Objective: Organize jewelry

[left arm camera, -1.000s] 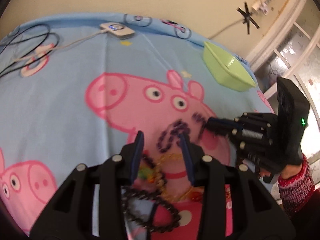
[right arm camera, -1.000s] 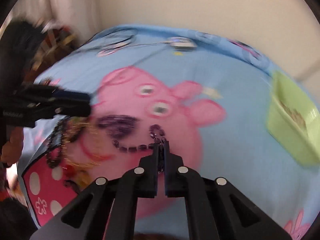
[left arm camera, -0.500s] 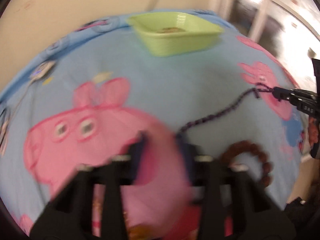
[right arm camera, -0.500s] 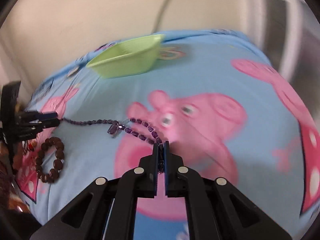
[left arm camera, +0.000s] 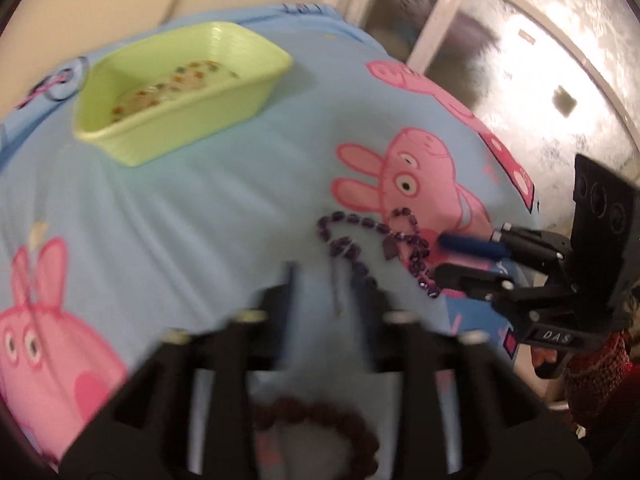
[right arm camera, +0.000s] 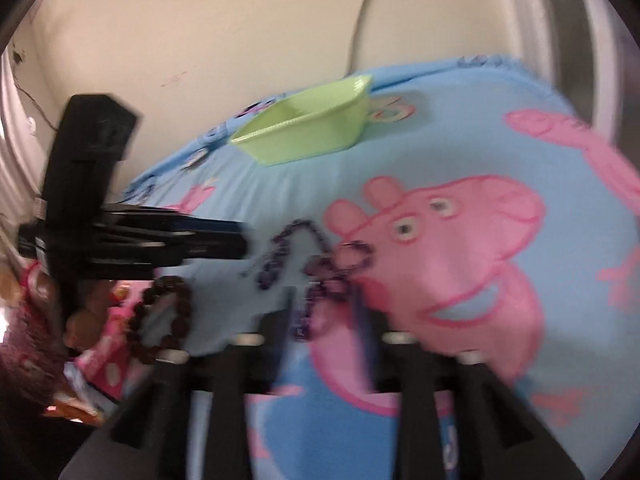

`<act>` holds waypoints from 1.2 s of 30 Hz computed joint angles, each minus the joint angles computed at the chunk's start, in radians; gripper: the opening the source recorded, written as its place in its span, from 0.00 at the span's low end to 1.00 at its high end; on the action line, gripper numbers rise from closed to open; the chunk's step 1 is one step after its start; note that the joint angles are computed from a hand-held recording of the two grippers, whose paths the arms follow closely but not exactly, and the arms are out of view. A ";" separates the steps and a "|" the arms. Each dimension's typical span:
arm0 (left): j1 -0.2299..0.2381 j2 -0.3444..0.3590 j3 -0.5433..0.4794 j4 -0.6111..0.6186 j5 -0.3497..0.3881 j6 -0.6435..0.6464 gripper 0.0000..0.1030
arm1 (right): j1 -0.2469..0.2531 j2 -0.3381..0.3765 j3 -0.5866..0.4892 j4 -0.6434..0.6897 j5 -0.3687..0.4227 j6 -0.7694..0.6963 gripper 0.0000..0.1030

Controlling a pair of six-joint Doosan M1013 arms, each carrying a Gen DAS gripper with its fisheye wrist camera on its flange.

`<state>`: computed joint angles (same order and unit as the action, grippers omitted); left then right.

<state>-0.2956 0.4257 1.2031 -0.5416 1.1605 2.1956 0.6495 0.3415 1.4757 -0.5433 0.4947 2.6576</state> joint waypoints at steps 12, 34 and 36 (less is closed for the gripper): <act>-0.060 0.014 0.008 0.050 -0.055 0.057 0.10 | 0.021 0.101 -0.156 0.028 0.163 -0.304 0.00; 0.059 0.212 -0.508 -0.092 -0.018 -0.241 0.08 | -0.130 0.277 -0.610 0.601 -0.028 -0.716 0.00; 0.054 0.248 -0.550 -0.043 -0.014 -0.284 0.10 | -0.141 0.317 -0.663 0.567 -0.001 -0.672 0.00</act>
